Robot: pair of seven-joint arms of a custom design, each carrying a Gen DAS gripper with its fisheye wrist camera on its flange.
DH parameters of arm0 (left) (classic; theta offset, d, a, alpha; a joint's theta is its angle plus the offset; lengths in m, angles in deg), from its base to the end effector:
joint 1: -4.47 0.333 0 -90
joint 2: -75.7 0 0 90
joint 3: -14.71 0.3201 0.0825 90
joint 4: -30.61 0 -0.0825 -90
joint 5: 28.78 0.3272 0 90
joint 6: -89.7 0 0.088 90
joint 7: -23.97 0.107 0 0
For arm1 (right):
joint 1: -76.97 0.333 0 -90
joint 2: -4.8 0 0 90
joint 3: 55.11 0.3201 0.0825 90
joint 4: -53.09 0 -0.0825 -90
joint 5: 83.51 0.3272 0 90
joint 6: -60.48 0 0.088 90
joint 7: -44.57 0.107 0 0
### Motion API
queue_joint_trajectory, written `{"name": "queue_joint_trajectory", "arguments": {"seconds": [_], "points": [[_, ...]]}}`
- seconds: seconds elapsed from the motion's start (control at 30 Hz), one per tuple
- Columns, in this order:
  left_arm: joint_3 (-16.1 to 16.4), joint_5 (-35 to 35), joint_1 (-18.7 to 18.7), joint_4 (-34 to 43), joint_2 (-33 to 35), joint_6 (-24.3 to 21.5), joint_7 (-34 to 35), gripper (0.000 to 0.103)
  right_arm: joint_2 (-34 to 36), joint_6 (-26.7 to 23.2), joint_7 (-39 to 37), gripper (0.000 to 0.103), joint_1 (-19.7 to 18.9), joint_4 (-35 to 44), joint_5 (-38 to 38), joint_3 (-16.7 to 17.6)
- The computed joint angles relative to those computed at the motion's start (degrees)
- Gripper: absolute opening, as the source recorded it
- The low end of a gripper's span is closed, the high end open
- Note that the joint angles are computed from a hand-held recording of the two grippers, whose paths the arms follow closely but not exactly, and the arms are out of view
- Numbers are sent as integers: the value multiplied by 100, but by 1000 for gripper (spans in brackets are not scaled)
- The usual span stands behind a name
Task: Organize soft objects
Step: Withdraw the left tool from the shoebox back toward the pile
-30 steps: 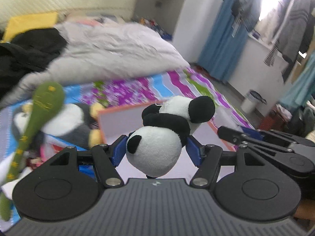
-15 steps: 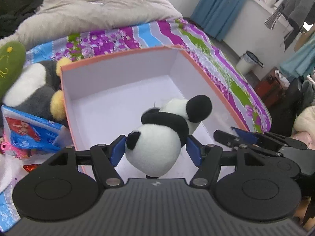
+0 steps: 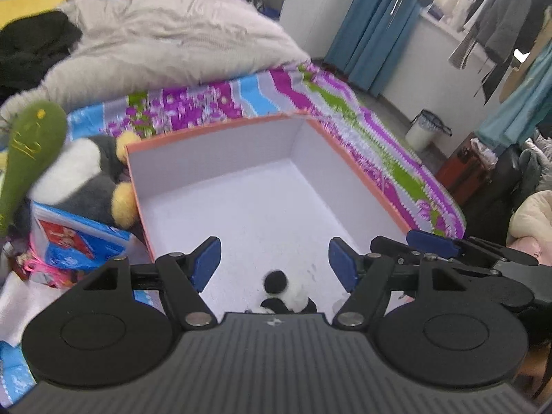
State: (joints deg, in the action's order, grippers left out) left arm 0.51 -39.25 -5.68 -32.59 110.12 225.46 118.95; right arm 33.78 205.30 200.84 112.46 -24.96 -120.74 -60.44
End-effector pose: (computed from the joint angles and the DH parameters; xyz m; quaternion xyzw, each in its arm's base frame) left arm 0.6758 -0.2391 0.5675 -0.5409 0.7602 -0.3514 0.0775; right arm 0.5922 0.3706 0.5243 -0.5804 0.7024 -0.2595 0.3201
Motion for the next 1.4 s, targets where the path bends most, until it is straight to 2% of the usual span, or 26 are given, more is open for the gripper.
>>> {"name": "queue_joint_trajectory", "arguments": {"seconds": [0.13, 0.23, 0.37, 0.5, 0.77, 1.17, 1.4], "points": [[-139, -298, 240, -1083, -750, 704, 357, 74, -263, 92, 534, 54, 290, -168, -588, -183], [-222, -602, 401, -1736, -1246, 1146, 702, 74, -443, 113, 995, 54, 432, -275, -1064, -190], [-276, -1139, 587, -2600, -1943, 1665, 1237, 74, -634, 106, 1532, 54, 553, -406, -1649, -73], [-158, -1532, 588, -3412, -2573, 2114, 1662, 74, -698, 9, 1735, 54, 621, -412, -1990, 125], [245, -2575, 466, -4483, -3470, 2421, 2438, 74, -782, -61, 2131, 54, 792, -491, -2549, 338], [935, -3256, 11, -5903, -4497, 2824, 2934, 74, -570, 135, 2126, 54, 1004, -466, -2560, 486], [1172, -2931, -52, -6671, -4989, 3083, 2595, 74, -581, 428, 2271, 54, 1148, -670, -2633, 480]]}}
